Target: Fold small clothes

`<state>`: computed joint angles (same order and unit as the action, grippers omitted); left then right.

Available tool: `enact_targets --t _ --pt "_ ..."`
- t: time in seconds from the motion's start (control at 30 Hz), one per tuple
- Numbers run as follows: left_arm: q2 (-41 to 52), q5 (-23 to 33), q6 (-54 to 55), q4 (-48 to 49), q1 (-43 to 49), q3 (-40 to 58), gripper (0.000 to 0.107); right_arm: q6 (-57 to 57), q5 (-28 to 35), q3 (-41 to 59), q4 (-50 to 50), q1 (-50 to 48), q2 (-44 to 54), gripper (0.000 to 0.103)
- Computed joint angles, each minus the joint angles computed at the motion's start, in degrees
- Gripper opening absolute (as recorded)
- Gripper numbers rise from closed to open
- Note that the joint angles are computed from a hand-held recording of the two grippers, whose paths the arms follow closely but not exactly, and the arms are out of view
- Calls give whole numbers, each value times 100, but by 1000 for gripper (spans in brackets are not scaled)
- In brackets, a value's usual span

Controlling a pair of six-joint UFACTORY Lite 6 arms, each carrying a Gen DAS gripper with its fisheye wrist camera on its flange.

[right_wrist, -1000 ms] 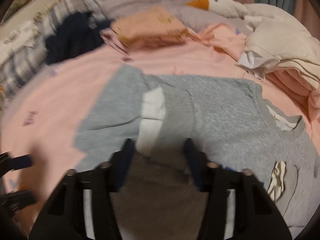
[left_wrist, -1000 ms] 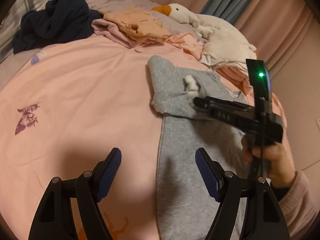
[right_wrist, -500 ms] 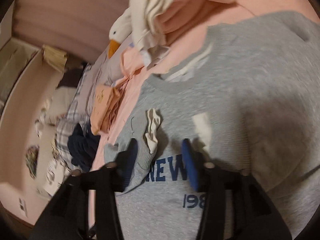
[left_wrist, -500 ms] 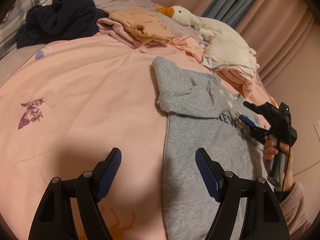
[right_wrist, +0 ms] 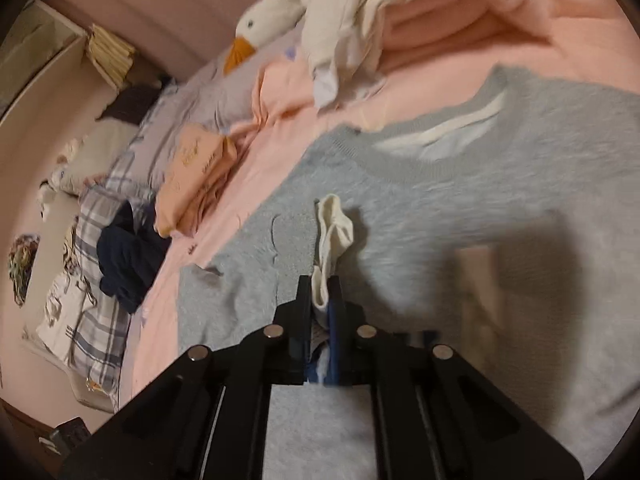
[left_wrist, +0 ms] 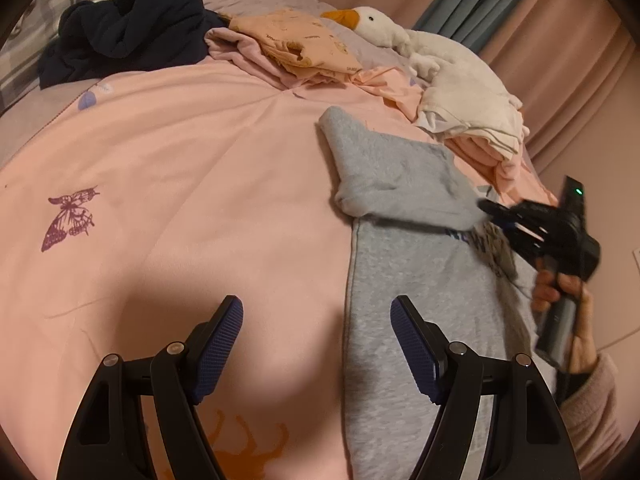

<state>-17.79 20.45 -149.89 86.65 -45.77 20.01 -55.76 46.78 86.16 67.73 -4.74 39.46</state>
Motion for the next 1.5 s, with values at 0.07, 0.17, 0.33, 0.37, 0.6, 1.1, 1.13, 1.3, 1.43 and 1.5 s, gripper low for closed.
enact_targets --t 0.07,0.17,0.33,0.37,0.6,1.1,1.13,1.3,1.43,1.5 --pt "19 -48 -140 156 20 -15 76 -101 24 -343 -105 -289 -285 7" --pt "117 -71 -160 171 34 48 76 -135 -13 -562 -438 -437 -397 8" --pt "6 56 377 -461 -215 119 76 527 -450 -445 -1077 -268 -332 12" --pt "-18 121 591 -668 -301 157 76 594 -544 -551 -1160 -299 -464 11" --pt "359 232 566 -706 -638 614 76 -623 -267 -929 -136 -133 -895 14" --pt "429 638 527 -1648 -1938 698 76 -1539 1314 -2856 -1057 -2739 -2919 58" --pt "408 643 408 -1643 -2019 644 76 -1677 1452 -2937 -1221 -3133 -3020 60" --pt "137 439 -1051 -889 -2432 167 76 -2378 1722 -2846 -2084 -5007 -2890 60" --pt "282 521 -1570 -623 -2767 194 76 -2670 2013 -2521 -2420 -5969 -2299 60" --pt "435 461 -1761 -514 -2833 269 76 -2578 2135 -2360 -2628 -6254 -1958 60"
